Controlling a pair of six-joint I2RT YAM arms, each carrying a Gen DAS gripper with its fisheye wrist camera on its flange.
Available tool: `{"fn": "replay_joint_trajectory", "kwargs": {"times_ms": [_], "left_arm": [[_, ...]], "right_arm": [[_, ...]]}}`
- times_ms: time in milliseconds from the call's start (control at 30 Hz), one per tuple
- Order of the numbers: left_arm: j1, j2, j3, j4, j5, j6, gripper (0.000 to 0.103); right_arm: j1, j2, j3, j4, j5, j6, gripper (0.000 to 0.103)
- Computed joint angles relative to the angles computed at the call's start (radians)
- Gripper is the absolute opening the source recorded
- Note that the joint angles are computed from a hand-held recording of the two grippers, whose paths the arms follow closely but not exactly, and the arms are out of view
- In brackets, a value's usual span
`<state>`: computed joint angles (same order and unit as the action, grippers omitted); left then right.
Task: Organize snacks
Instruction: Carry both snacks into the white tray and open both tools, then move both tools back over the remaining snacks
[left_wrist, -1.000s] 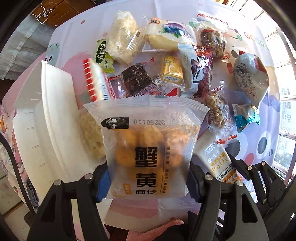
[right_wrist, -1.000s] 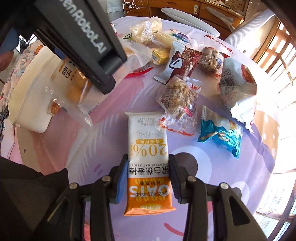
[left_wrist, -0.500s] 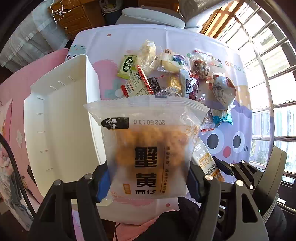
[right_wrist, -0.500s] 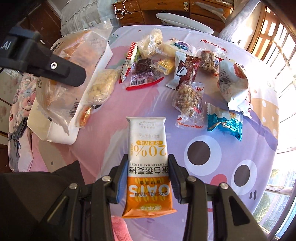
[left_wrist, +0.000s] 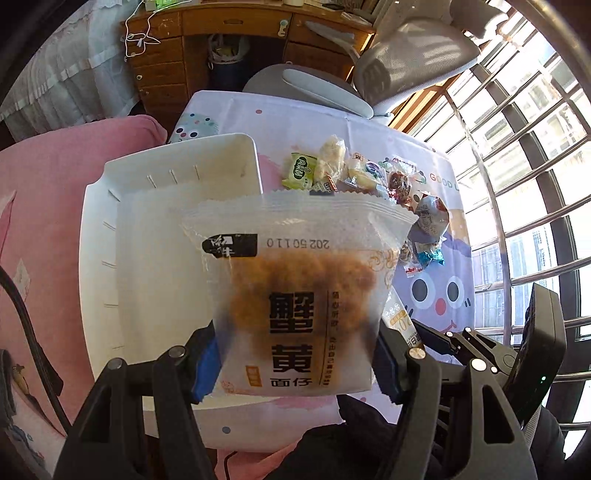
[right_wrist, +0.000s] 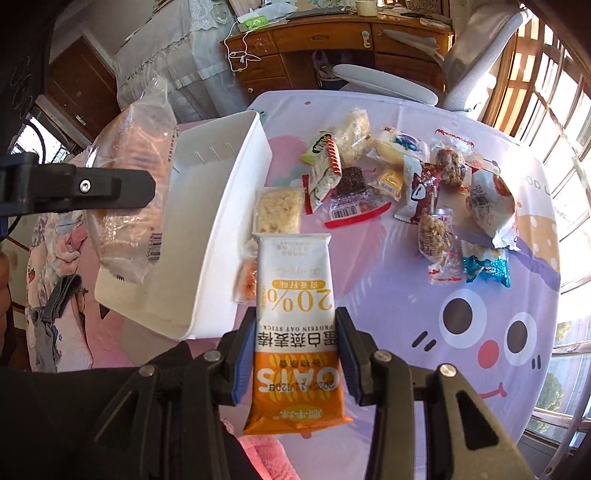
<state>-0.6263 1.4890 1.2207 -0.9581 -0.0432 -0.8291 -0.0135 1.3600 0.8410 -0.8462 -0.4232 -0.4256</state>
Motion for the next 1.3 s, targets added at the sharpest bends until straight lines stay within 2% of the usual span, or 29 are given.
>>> {"fn": "replay_joint_trajectory", "kwargs": {"times_ms": [267, 567, 667, 767, 800, 833, 867, 900, 1100, 1300], "left_arm": [[0.142, -0.28, -0.221, -0.016, 0.026, 0.146, 0.067], [0.354, -0.443, -0.366, -0.029, 0.058, 0.397, 0.067], [0.431, -0.467, -0.393, -0.032, 0.105, 0.456, 0.067], [0.455, -0.463, -0.402, -0.027, 0.087, 0.491, 0.068], [0.453, -0.458, -0.402, -0.026, 0.075, 0.5, 0.072], [0.45, -0.459, -0.403, -0.026, 0.061, 0.506, 0.077], [0.449, -0.466, -0.408, -0.019, 0.056, 0.513, 0.082], [0.456, -0.477, -0.411, -0.01, 0.064, 0.527, 0.082], [0.434, -0.482, -0.4, 0.028, 0.073, 0.541, 0.085], [0.345, -0.443, -0.401, 0.068, 0.076, 0.486, 0.085]], "right_arm": [[0.266, -0.145, -0.055, 0.115, 0.037, 0.356, 0.041], [0.516, -0.201, -0.089, 0.26, 0.141, 0.65, 0.041], [0.567, -0.19, -0.086, 0.293, 0.169, 0.701, 0.041], [0.602, -0.164, -0.084, 0.329, 0.189, 0.751, 0.043], [0.604, -0.15, -0.084, 0.335, 0.189, 0.761, 0.045], [0.607, -0.134, -0.08, 0.335, 0.193, 0.772, 0.048], [0.611, -0.126, -0.08, 0.334, 0.202, 0.785, 0.059], [0.613, -0.125, -0.084, 0.336, 0.211, 0.796, 0.066], [0.583, -0.154, -0.115, 0.336, 0.219, 0.811, 0.066], [0.529, -0.212, -0.157, 0.298, 0.216, 0.811, 0.066]]}}
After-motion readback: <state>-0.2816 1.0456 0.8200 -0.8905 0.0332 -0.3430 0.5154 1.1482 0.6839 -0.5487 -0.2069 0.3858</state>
